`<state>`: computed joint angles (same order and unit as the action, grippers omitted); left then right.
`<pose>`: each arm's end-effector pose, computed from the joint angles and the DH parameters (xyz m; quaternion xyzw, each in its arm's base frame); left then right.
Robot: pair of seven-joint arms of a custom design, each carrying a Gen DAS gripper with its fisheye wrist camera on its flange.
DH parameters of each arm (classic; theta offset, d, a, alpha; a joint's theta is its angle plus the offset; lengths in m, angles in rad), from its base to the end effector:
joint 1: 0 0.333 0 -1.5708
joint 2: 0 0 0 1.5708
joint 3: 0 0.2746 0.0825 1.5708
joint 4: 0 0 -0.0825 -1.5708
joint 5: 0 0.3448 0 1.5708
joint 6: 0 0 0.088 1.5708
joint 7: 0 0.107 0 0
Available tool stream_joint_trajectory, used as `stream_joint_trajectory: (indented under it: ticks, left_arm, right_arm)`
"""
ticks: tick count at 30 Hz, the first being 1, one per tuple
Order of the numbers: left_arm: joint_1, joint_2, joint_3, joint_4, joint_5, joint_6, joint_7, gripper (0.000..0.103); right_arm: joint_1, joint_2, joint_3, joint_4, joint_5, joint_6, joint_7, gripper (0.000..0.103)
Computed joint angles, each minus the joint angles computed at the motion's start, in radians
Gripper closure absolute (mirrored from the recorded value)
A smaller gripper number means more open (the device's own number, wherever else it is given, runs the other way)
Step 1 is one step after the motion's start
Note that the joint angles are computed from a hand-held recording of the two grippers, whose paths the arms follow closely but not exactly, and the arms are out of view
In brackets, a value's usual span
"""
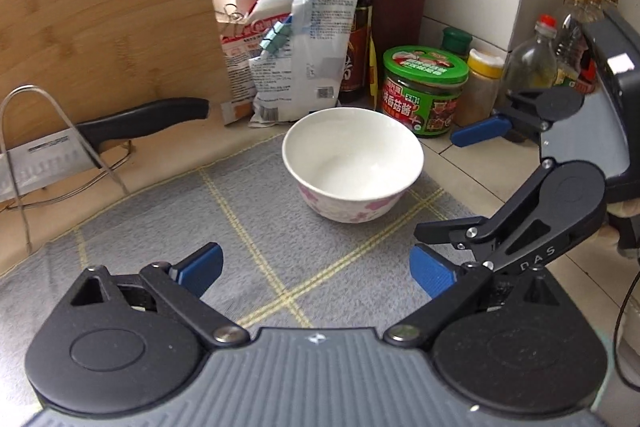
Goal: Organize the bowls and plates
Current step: 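Move both tools over to the pink-patterned bowl by the cutting board, then close the left tool on the patterned bowl rim while the right tool grips the opposite rim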
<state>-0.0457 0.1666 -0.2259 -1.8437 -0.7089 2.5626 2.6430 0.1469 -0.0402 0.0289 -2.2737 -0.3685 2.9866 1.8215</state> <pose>0.5853 -0.1455 0.4719 -0.3333 0.8642 -0.3536 0.1305 0.5158 0.1175 0.4419 -0.7377 0.5626 -0.2742 0.2533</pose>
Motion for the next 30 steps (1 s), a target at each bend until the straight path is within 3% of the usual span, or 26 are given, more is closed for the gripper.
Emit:
stream_joint_trajectory:
  ticks: [3,7,12,18,30]
  left_arm:
    - [-0.01,0.04,-0.013,0.023,0.01,0.037,0.035,0.005]
    - [-0.011,0.093,-0.033,0.072,0.053,0.044,0.068,0.007]
    - [-0.006,0.154,-0.047,0.152,0.126,-0.005,0.077,0.012]
    - [0.004,0.218,-0.063,0.242,0.183,-0.078,0.088,0.013]
    - [0.025,0.267,-0.098,0.304,0.181,-0.099,0.173,0.015]
  right_arm:
    - [0.018,0.026,-0.012,0.025,0.144,-0.01,-0.208,0.002]
    - [0.021,0.067,-0.01,0.089,0.345,-0.084,-0.526,0.01]
    - [-0.002,0.117,-0.002,0.183,0.495,-0.193,-0.79,0.014]
    - [-0.021,0.175,0.005,0.285,0.549,-0.283,-0.946,0.014]
    - [-0.031,0.233,0.018,0.384,0.589,-0.369,-1.083,0.016]
